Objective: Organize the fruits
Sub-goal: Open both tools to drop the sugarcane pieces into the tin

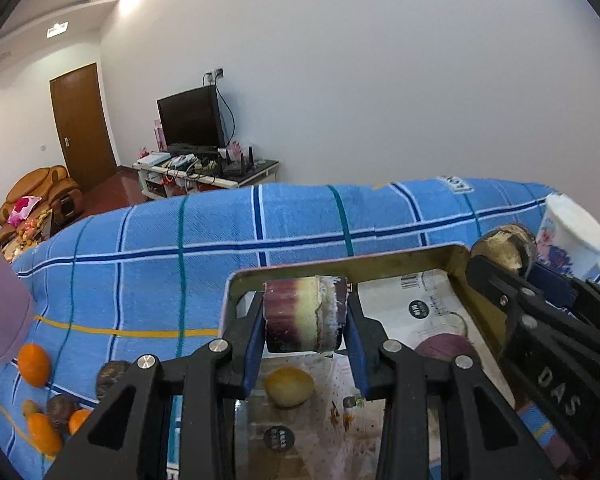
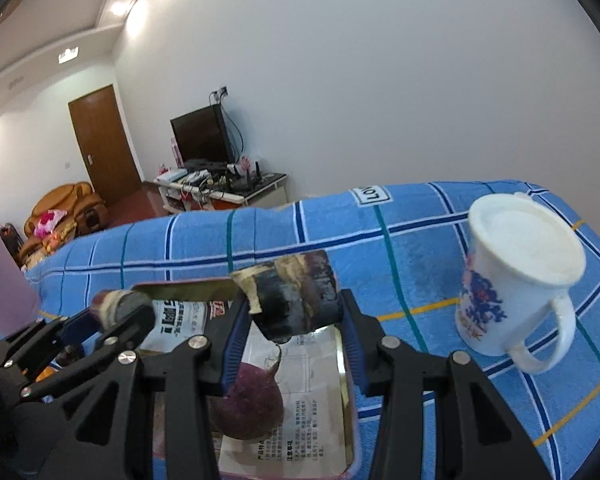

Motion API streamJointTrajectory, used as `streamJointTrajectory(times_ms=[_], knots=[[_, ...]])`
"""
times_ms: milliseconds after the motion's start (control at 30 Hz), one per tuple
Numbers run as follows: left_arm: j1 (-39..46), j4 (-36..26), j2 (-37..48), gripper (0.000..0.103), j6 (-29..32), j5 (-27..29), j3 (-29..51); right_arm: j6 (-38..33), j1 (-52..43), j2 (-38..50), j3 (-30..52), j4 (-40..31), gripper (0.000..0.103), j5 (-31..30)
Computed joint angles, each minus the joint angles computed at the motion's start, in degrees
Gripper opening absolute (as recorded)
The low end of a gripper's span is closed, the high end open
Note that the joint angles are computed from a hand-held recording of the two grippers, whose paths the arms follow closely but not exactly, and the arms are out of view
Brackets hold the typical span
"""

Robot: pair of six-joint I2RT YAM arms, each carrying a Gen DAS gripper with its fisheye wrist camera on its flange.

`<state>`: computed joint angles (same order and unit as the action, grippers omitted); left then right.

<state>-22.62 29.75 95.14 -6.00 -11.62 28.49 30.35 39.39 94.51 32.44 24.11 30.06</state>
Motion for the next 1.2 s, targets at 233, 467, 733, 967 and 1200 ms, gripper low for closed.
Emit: streamJointTrajectory(times_ms=[233, 467, 733, 967, 1200], knots=[[0.1, -1.0, 4.7, 0.038, -0.3, 0.2, 3.0, -1.3, -1.3, 5.4, 3.2, -1.2, 0.046, -2.7], [0.5, -1.6, 5.3, 0.038, 0.0, 1.1, 3.7, -1.5, -2.5, 5.1, 2.2, 0.0, 0.047, -5.3], [1.2, -0.3, 3.9, 0.046, -1.4, 2.1, 1.7, -2.7, -0.3, 1.3, -3.7, 7.7, 0.087, -2.5], [-0.2, 16.6, -1.7, 0.081, -1.7, -4.2, -8.9, -5.7, 7.3, -1.9, -10.2, 20.5, 0.103, 13.5], [-2.2, 39.5, 2.4, 0.088, 2.0, -18.2, -16.0, -17.9, 15.5, 5.5, -17.9, 56.2, 0.103, 33.0]])
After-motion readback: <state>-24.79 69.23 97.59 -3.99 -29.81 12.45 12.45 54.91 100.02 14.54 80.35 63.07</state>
